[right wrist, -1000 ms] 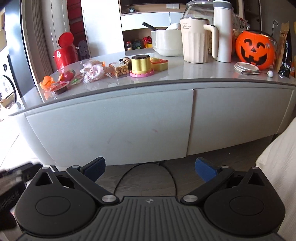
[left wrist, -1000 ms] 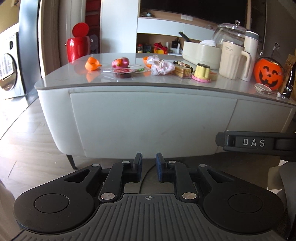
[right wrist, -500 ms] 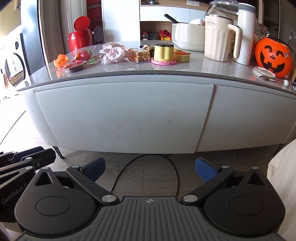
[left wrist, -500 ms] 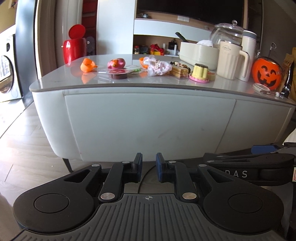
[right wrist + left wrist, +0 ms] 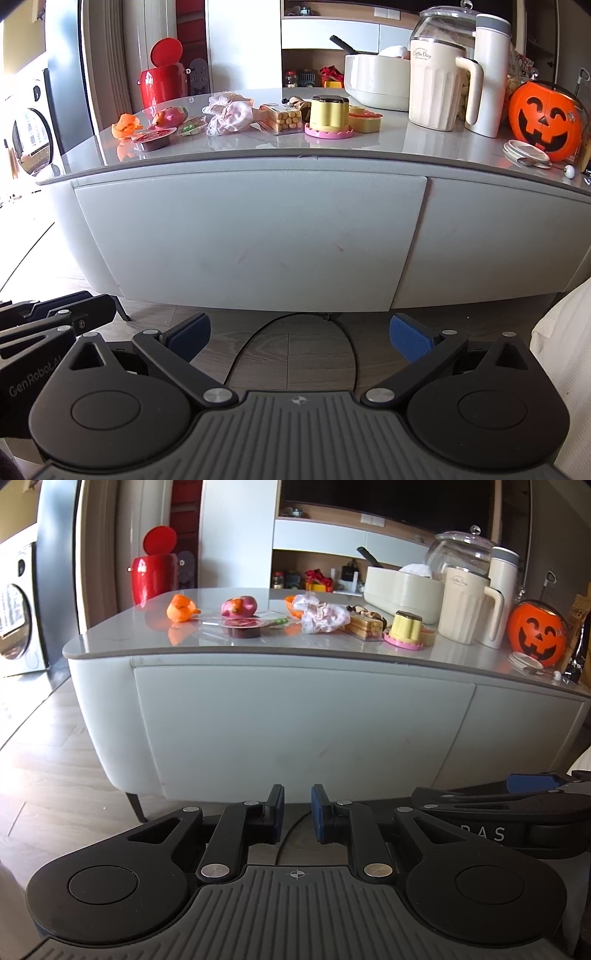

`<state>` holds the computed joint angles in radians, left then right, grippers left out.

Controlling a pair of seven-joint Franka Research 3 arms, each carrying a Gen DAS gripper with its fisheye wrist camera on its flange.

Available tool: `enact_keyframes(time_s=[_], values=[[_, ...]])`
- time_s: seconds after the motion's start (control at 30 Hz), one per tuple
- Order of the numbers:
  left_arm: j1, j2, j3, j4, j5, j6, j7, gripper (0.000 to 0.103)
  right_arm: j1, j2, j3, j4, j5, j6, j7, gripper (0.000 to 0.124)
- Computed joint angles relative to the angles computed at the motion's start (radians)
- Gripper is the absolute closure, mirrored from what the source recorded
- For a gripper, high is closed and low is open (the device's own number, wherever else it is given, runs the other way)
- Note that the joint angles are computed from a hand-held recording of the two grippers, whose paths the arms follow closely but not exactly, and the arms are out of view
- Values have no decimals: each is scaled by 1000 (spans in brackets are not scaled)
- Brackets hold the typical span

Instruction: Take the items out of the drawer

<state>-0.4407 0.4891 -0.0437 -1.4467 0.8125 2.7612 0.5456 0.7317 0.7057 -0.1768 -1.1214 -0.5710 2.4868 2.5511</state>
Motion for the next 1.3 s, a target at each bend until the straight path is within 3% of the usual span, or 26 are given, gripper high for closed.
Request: enact_keyframes(time_s=[1.3], values=[[-3,1,3,3,6,-2,-9,85,-3,-1,0,-3,8,3,14,21]])
